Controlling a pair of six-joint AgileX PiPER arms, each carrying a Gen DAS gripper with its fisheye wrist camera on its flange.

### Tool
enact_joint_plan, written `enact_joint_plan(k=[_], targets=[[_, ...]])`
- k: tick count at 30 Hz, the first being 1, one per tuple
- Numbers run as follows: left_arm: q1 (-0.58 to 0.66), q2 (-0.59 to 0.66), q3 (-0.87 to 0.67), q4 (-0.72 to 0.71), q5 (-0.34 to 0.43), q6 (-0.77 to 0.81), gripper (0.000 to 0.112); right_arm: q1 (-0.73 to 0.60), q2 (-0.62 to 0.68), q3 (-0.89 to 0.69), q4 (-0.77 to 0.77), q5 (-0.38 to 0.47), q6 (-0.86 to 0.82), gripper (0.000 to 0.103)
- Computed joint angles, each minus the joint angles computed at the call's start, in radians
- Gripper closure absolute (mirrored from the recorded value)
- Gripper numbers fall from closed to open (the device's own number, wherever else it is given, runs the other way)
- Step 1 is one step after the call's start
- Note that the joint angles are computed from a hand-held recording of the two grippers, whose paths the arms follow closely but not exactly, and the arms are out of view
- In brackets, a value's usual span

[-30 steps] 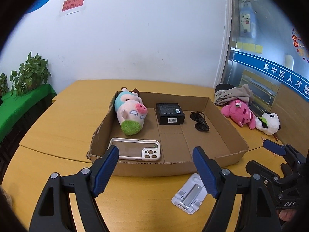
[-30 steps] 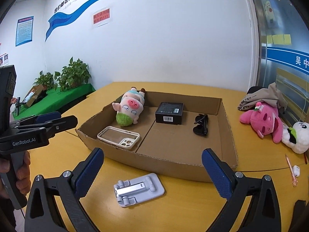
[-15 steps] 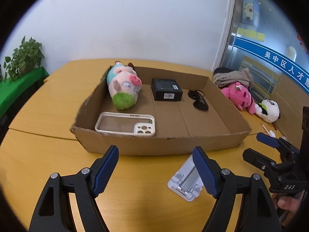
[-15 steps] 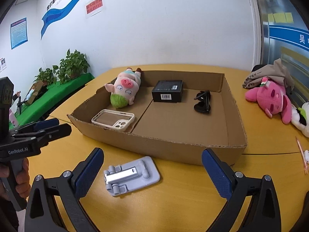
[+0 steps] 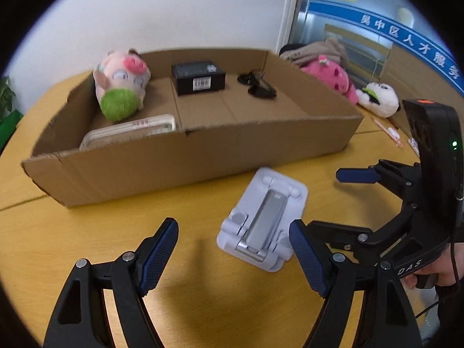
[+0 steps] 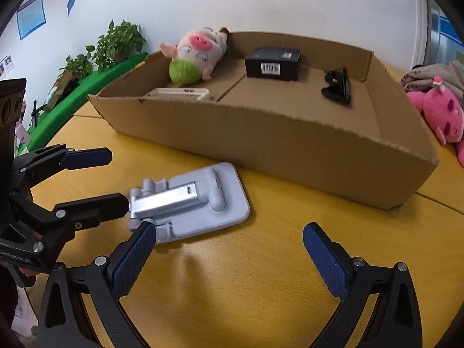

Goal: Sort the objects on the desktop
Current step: 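Move the left gripper to the white phone stand on the table, then close the left gripper on the white phone stand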

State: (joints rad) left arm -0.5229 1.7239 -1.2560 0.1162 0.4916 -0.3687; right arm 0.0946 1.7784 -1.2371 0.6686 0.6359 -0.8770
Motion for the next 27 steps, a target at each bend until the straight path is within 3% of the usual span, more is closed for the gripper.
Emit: enact_joint_plan(k=[11,19,21,23,27], targets=[[0.071,0.065,-0.002,-0.409,-0.019,0.429,0.034,0.017,0.09,-0.098,-0.067,0.05,0.042,0.001],[0.071,0.077,0.01,-0.456,-0.065,0.532,0.034,0.01,0.102,-0.107,-0.043,0.055,-0.001,0.001],[0.072,0.079,0.01,-0.478,-0.07,0.567,0.037,0.007,0.103,-0.105,-0.029,0.056,-0.019,0.002],[0.076,0.08,0.011,-0.528,-0.07,0.627,0.049,0.007,0.103,-0.107,-0.022,0.06,-0.031,0.004],[0.09,0.077,0.019,-0.593,-0.065,0.683,0.055,0.012,0.116,-0.14,-0.03,0.097,-0.03,0.014]])
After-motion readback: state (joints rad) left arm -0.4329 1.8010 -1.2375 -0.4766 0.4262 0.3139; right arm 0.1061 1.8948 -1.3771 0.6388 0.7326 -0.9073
